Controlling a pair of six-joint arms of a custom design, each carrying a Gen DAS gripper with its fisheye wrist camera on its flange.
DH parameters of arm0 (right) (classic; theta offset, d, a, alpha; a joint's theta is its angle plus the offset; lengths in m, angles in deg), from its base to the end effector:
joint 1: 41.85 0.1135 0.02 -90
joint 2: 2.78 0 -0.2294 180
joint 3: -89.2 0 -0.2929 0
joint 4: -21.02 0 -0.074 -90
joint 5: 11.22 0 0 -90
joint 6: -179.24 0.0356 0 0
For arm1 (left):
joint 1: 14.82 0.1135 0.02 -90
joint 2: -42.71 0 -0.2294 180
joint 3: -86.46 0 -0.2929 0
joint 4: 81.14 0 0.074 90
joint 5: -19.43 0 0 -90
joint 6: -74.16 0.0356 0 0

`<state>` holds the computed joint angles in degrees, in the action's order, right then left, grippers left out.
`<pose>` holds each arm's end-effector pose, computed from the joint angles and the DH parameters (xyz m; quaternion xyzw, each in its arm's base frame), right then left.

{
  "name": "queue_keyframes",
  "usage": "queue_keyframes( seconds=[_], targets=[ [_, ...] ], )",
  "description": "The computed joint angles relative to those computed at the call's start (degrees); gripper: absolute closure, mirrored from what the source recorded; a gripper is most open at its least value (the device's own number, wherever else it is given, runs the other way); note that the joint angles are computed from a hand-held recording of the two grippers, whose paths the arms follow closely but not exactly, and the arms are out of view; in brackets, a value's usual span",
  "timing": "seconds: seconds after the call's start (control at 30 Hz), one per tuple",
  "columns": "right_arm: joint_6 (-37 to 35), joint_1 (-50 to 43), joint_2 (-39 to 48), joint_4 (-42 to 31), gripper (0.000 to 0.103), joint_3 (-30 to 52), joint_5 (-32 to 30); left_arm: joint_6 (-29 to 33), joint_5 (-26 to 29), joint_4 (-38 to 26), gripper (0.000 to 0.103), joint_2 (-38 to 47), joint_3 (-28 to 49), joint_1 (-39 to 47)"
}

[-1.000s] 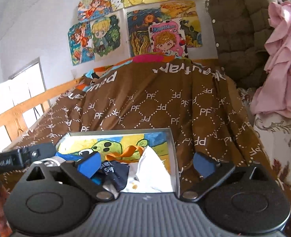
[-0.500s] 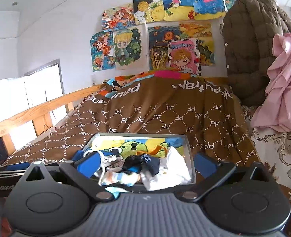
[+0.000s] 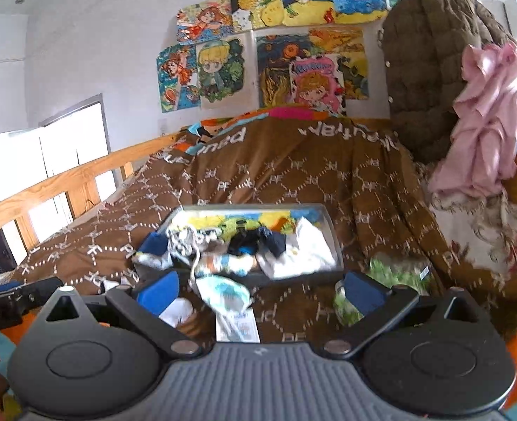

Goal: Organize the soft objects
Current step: 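Move both grippers back toward the cloths and packet beside the tray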

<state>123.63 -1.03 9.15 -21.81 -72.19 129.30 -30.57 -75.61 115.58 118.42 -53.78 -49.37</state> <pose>0.1424 0.0867 0.1380 0.1477 0.8159 -0.0515 0.5566 0.2520 -0.1697 0.1278 0.1151 0.8067 -0.2086 0.5408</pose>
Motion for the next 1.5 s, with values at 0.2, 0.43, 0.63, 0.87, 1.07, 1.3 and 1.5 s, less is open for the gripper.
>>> queue_keyframes(
  seconds=[0.2,0.43,0.63,0.87,1.07,1.3,1.5],
  targets=[
    [11.29,5.54,3.64,-8.52,0.0,-0.27,3.54,3.02,-1.44,4.26,0.001,-0.33,-4.34,-1.19],
    [18.66,8.77,8.81,-11.2,0.0,-0.52,3.92,4.79,-0.72,4.66,0.001,1.12,-4.97,-1.91],
    [16.7,9.32,9.85,-8.03,0.0,-0.88,2.47,4.07,0.25,4.89,0.001,2.97,-4.51,-1.71],
    [13.06,7.94,13.61,-2.83,0.0,-0.75,-0.64,6.49,1.54,5.31,0.001,6.03,-3.08,-1.53],
    [9.02,5.7,15.66,2.81,0.0,-1.16,-3.52,7.26,2.45,5.14,0.001,8.6,-1.15,-0.48],
    [3.04,0.88,23.65,12.8,0.0,-0.12,-7.71,8.08,4.28,2.83,0.001,12.05,2.35,1.39],
    [-3.61,-4.91,27.75,22.69,0.0,-0.81,-12.07,9.82,6.57,1.85,0.001,16.21,7.17,2.92]
  ],
)
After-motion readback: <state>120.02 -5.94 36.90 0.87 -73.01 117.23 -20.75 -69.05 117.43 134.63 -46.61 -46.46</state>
